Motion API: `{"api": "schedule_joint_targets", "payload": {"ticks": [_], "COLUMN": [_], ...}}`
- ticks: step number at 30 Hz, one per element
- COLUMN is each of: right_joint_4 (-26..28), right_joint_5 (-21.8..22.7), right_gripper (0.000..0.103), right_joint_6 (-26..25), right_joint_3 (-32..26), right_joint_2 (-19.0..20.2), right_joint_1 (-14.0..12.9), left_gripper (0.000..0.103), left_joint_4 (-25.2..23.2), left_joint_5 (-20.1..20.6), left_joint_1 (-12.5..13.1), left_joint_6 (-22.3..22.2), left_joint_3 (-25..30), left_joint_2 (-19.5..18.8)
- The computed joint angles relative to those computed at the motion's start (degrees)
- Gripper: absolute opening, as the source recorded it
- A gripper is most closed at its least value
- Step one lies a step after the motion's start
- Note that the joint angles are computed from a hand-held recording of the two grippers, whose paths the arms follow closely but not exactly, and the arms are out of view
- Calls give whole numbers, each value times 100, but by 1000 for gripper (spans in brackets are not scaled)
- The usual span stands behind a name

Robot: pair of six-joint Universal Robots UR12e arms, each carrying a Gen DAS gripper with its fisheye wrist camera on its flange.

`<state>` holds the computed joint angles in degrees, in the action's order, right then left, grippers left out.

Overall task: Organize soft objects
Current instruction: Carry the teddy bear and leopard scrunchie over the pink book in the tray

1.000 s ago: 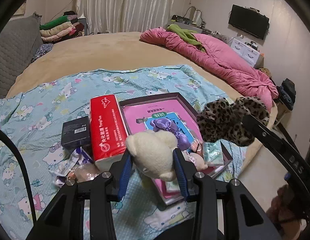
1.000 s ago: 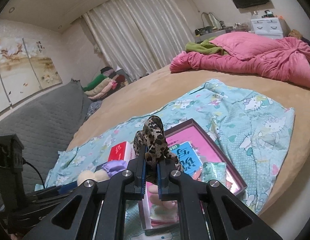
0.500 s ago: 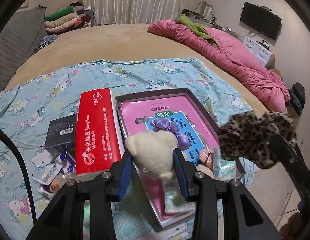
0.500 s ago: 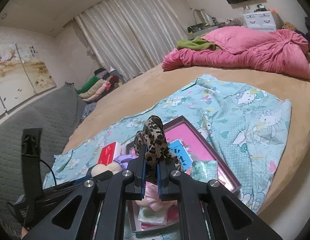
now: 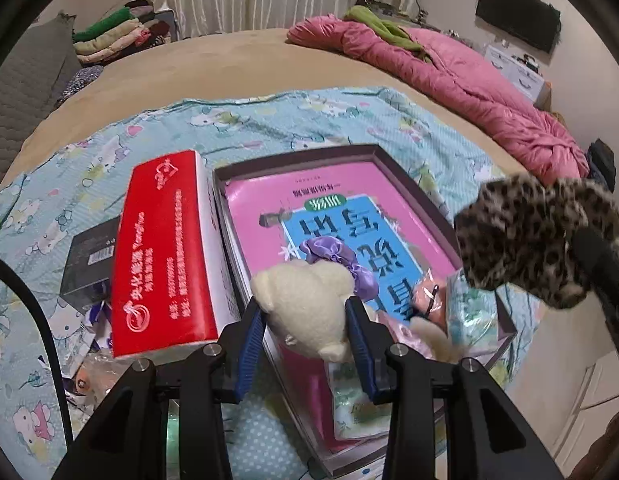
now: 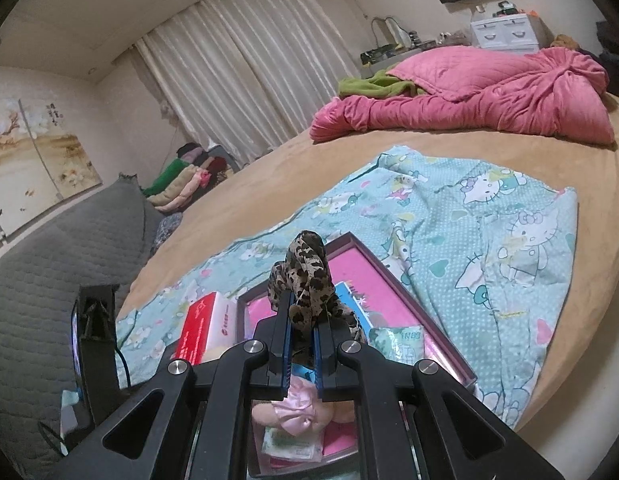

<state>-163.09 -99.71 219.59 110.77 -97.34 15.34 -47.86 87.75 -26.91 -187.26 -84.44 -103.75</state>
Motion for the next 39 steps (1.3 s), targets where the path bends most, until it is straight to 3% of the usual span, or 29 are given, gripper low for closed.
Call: {"api": "schedule_joint_targets", "payload": {"ticks": [10, 28, 39], "right_joint_4": [-7, 458, 1065], "right_joint_5": [153, 709, 475], "right_gripper": [8, 8, 11], "right_joint_6": [39, 348, 223], "right_joint_3": [-36, -60, -156], "right_joint_2": [124, 356, 432], "right_joint_1": [-41, -149, -108], "left_gripper": [41, 42, 42], "left_joint_4": [-122, -121, -112], "left_joint_5": [-77, -80, -103], "left_joint_1": [3, -7, 4], "left_joint_6": [71, 187, 204], "left_joint_3": [-40, -126, -142], "left_joint_2": [-31, -42, -36]}}
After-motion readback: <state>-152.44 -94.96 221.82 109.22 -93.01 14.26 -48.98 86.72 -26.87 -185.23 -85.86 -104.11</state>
